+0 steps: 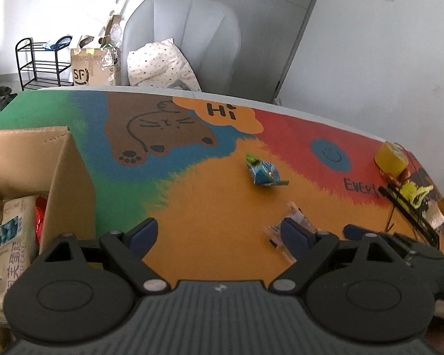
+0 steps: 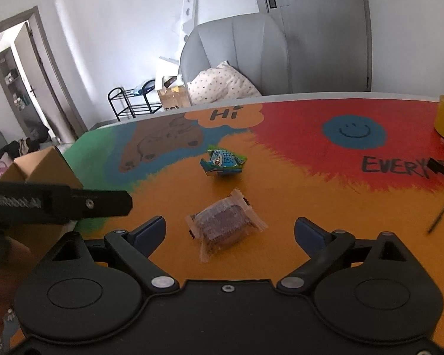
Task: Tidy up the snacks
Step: 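Grasp the brown wrapped pastry with the right tool while the left tool grasps the blue-green candy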
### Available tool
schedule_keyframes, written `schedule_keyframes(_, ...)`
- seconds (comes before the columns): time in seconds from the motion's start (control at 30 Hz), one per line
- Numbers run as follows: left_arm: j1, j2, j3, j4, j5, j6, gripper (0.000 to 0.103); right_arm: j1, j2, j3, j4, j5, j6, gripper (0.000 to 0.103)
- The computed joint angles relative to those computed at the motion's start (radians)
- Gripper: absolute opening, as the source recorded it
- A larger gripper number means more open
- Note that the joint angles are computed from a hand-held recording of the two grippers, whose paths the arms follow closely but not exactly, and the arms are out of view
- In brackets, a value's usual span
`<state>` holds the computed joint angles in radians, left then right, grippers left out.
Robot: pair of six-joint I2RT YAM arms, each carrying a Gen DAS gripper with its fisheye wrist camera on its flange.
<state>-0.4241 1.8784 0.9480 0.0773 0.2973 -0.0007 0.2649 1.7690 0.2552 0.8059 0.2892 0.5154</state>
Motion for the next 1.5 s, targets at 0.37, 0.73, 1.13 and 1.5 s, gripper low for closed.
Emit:
schedule_keyframes(0.37, -0.038, 0.061, 0.053, -0.001, -0.067, -0.029, 0.089, -0.024, 0.175, 0.069, 0.117, 0.002, -0.089, 0.079)
schedule_keyframes(0.73, -0.125, 0.119, 0.094, 0.062, -0.121, -0.086, 0.089, -0.140, 0.159, -0.010, 0.223, -0.080, -0.130, 0.038)
schedule_keyframes(1.13, -0.195, 0.235, 0.218, 0.070, -0.145, -0.132, 0.089, -0.284, 0.131, -0.107, 0.308, -0.145, -0.127, 0.036)
schedule_keyframes(1.5, -0.223, 0.347, 0.330, 0.070, -0.174, -0.167, 0.089, -0.352, 0.143, -0.124, 0.342, -0.173, -0.133, 0.037)
